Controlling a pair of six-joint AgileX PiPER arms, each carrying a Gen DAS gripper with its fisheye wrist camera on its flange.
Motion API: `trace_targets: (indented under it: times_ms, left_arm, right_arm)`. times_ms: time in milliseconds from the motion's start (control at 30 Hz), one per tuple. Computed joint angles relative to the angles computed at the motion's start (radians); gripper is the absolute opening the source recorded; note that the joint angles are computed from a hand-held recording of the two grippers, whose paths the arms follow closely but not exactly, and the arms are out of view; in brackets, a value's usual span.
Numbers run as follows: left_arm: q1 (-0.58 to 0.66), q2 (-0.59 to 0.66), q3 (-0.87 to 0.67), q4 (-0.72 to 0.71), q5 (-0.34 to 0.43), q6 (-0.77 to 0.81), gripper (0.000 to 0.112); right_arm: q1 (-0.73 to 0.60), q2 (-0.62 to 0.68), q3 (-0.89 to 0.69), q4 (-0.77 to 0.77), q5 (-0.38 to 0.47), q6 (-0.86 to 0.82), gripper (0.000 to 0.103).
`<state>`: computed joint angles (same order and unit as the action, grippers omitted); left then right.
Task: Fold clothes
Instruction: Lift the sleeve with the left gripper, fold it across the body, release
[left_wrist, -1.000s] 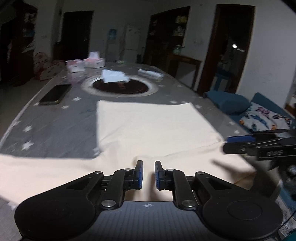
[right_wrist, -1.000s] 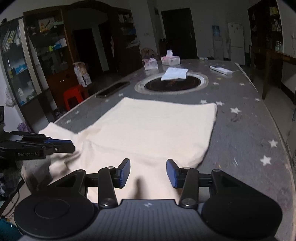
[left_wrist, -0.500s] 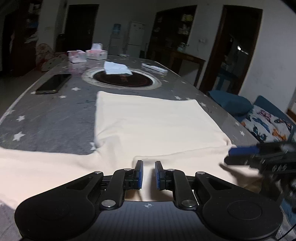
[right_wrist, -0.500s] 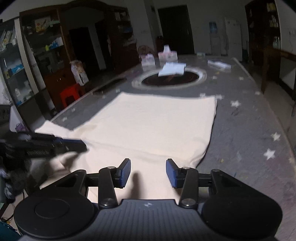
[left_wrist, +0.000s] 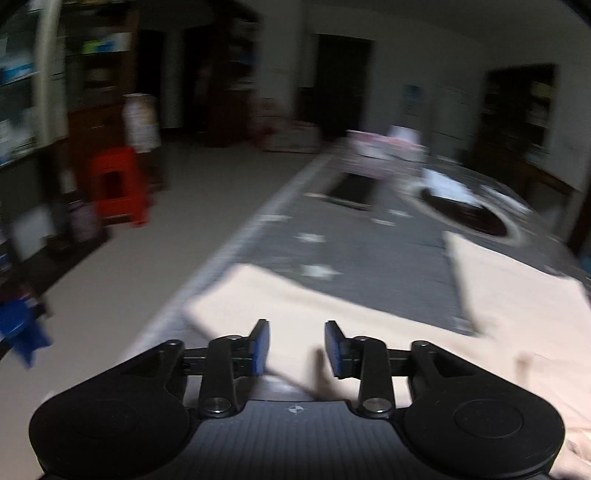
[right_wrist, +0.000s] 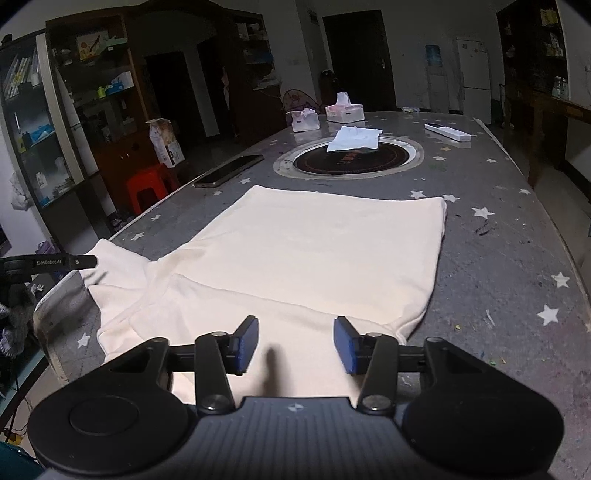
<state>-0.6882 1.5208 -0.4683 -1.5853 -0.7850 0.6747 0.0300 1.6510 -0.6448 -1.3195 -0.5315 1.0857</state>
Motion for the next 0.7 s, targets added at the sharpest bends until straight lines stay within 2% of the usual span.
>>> trace_targets:
  times_ms: [200, 367, 467, 500, 533, 600, 700]
  left_arm:
    - [0.114, 0.029, 0.013, -0.018, -0.012, -0.038, 0.045]
    - [0.194, 0.056, 0.026, 0.092, 0.042, -0.125, 0.043]
    - [0.2, 0.067, 0.034, 0.147, 0.034, -0.176, 0.026]
    - [0.2, 0.07, 0.035, 0.161, 0.031, -0.187, 0.017]
    - [0.199, 0.073, 0.035, 0.174, 0.027, -0.196, 0.013]
    - [0.191, 0.053, 0.035, 0.187, 0.032, -0.201, 0.008]
    - [0.149, -0.009, 0.038, 0.216, 0.035, -0.21, 0.007]
  right_arm:
    - [0.004, -0.013, 0.002, -0.021, -0.002, 0.02, 0.048]
    - [0.005, -0.026, 0.005, -0.031, -0.001, 0.03, 0.048]
    - [0.004, -0.035, 0.01, -0.027, -0.002, 0.031, 0.048]
    - [0.004, -0.038, 0.011, -0.025, -0.002, 0.03, 0.048]
    - [0.003, -0.04, 0.012, -0.023, -0.003, 0.029, 0.048]
    - [0.002, -0.044, 0.015, -0.017, -0.004, 0.025, 0.048]
    - [-0.006, -0.049, 0.022, -0.003, -0.013, 0.014, 0.048]
